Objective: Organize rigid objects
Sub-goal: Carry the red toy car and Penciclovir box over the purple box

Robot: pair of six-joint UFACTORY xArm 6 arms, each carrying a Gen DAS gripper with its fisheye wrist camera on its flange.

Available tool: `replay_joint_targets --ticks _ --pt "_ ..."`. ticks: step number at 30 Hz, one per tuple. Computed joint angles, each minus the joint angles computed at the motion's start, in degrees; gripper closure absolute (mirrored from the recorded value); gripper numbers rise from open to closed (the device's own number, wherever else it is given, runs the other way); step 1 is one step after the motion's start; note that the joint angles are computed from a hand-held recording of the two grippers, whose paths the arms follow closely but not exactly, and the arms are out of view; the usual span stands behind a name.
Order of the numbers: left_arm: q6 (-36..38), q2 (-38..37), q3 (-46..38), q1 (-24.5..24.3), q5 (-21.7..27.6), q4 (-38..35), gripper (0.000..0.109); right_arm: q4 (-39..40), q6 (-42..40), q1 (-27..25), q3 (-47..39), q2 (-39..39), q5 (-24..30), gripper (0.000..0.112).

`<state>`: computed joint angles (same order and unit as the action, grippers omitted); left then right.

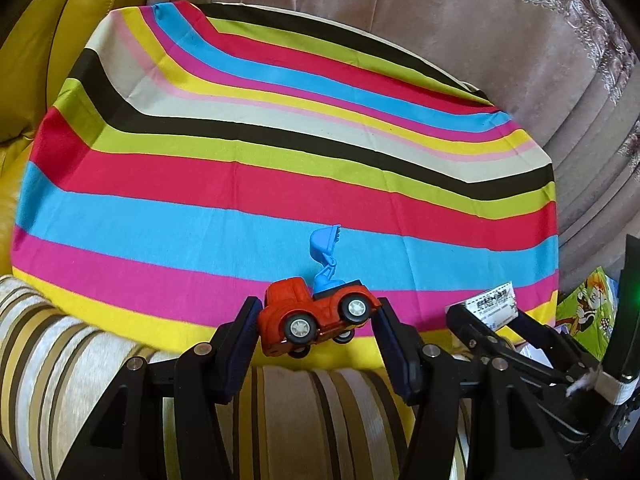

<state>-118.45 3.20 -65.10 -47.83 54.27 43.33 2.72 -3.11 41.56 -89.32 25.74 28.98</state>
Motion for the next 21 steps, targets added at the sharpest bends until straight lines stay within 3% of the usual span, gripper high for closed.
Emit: replay_joint_targets --ticks 13,21 --pt "0.8 2.0 -4.7 -4.6 4.5 1.6 0.051 -0.3 -0.5 -1.5 11.3 -9.9 -5.2 0.031" --pt "4.0 5.5 -9.9 -6.5 4.5 1.7 0.051 -0.7 -0.2 -3.6 18.0 -15.7 -7.4 0.031"
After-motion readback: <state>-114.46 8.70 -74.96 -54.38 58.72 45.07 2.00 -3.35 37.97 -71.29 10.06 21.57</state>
